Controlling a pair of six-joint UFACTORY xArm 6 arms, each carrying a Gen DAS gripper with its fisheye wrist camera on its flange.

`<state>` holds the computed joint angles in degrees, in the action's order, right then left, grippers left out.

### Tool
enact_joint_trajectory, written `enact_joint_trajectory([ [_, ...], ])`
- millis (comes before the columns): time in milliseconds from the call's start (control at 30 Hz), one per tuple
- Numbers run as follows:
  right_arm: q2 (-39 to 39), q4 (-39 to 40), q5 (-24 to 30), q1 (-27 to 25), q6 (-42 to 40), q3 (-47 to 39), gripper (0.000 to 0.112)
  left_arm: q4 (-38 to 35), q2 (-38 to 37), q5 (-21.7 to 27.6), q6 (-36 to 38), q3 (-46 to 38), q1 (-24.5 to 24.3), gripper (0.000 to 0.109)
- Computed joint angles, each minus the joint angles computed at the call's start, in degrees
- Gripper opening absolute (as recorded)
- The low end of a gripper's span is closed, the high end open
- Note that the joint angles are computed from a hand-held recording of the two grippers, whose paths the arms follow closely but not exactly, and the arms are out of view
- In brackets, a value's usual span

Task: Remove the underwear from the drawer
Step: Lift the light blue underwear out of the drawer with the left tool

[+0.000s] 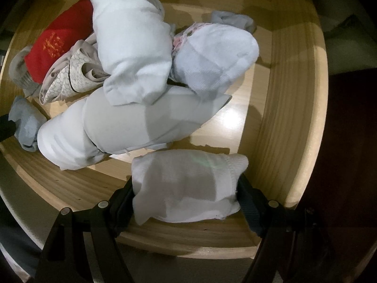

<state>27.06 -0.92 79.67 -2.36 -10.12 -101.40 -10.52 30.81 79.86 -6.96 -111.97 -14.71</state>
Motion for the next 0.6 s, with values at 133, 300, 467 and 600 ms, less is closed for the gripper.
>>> enact_joint_trajectory([
  [133, 0.07, 0.08, 0.27, -0.01, 0.18, -0.35, 0.077, -1.40, -0.42, 0.57, -2.31, 0.21, 0.53, 0.069],
  [300, 0.08, 0.31, -0.07, -0.04, 0.21, -0.16, 0.077, -0.89, 0.48, 3.35, -6.43, -0.34, 0.63, 0.069],
  [467, 0.09, 0.71, -0.49, -0.28, 0.06, -0.03, 0.077, 0.47, 3.50, 5.31, -8.06, -3.15, -0.43, 0.069],
  [600, -0.03, 1.00, -0.43, -0.62, -0.33, -0.15, 0.077, 0.27, 6.98, 6.31, -8.71, -7.05, -1.20, 0.069],
])
